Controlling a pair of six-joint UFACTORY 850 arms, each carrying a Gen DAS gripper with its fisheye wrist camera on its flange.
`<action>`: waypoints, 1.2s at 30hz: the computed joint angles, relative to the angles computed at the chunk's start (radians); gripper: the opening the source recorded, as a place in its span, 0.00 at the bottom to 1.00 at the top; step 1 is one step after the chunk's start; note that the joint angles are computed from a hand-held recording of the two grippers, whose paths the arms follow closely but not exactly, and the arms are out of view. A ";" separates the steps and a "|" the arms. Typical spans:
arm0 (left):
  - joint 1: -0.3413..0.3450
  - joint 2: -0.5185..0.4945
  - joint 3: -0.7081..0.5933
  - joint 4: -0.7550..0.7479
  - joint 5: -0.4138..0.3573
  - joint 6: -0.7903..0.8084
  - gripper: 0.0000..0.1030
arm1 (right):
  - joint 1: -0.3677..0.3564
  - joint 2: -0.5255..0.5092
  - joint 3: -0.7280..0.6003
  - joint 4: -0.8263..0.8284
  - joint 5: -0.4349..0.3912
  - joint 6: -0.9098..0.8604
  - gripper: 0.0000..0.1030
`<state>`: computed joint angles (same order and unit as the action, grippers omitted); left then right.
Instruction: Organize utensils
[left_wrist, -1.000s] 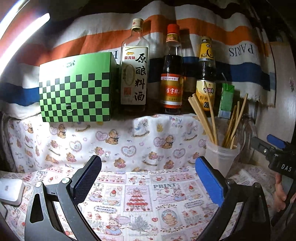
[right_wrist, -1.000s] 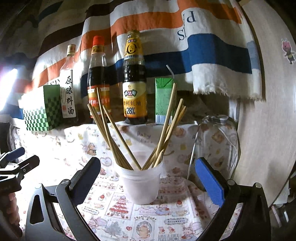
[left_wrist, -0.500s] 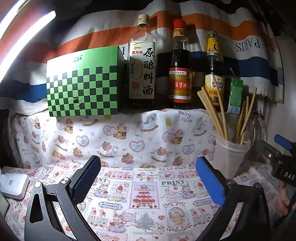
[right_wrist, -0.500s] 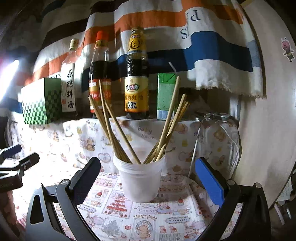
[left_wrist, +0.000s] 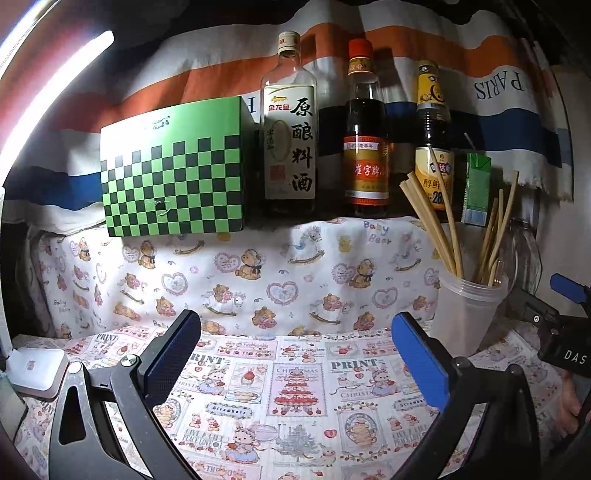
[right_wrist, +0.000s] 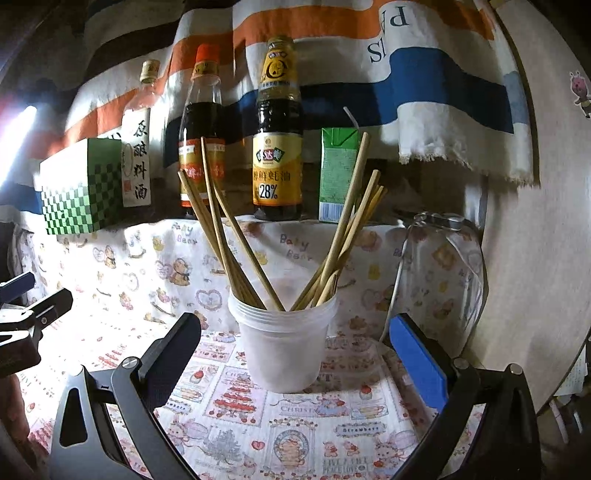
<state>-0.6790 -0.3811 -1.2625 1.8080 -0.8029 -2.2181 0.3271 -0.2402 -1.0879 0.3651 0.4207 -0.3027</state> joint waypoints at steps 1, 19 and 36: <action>0.001 0.000 -0.001 -0.003 0.002 0.001 0.99 | -0.001 -0.002 -0.003 0.001 -0.005 0.001 1.00; 0.003 0.000 -0.002 -0.007 0.010 0.007 1.00 | 0.002 0.004 0.009 -0.021 0.013 0.018 1.00; 0.002 -0.001 -0.003 -0.008 0.009 0.007 1.00 | 0.002 0.004 0.009 -0.021 0.013 0.018 1.00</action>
